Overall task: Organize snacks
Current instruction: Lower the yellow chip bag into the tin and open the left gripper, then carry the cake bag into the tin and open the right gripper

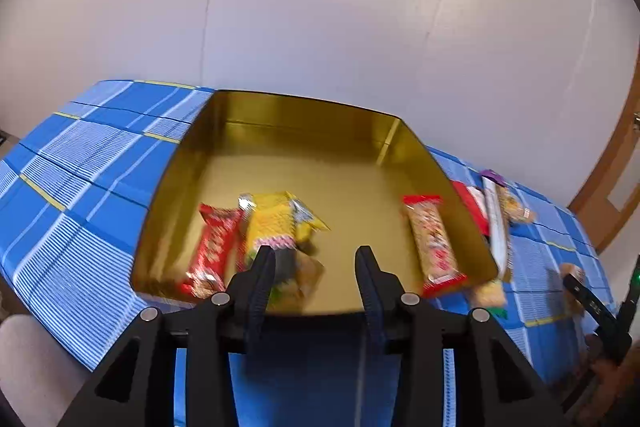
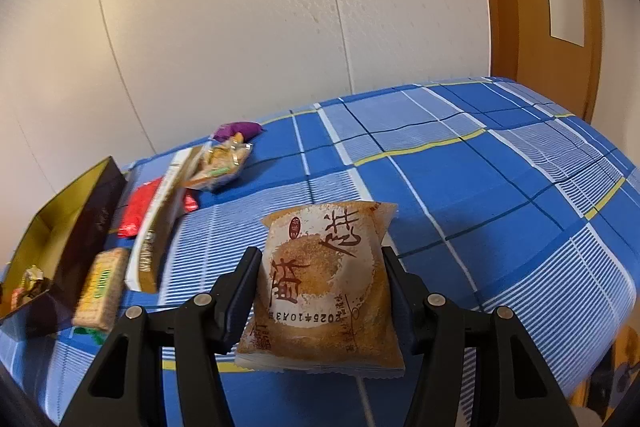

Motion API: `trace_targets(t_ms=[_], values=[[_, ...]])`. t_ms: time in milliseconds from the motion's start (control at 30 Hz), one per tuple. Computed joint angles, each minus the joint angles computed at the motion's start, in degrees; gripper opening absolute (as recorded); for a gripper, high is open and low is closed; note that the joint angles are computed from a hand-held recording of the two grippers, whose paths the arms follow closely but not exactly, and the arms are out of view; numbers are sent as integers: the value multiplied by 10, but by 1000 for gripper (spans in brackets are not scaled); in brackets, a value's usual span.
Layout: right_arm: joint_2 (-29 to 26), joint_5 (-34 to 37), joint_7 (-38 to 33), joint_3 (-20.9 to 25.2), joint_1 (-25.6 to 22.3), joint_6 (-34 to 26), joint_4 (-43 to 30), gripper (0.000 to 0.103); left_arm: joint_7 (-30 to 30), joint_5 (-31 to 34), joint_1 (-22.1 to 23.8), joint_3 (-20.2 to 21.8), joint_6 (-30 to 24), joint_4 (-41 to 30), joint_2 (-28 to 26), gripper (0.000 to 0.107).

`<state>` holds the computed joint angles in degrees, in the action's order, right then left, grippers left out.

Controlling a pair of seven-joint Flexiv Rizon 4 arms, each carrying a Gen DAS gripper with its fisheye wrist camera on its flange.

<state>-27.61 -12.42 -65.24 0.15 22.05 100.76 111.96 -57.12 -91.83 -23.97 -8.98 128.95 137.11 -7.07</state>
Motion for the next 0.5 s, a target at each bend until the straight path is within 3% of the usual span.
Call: trace_targets(t_ms=[133, 267, 500], values=[[5, -5, -10, 32, -22, 9, 8, 59, -31, 44, -9, 0, -7, 20, 5, 43], [12, -15, -29, 39, -17, 20, 15, 59, -29, 44, -18, -5, -6, 15, -2, 43], [5, -65, -61, 178, -103, 13, 2, 59, -26, 44, -39, -13, 19, 13, -19, 43]])
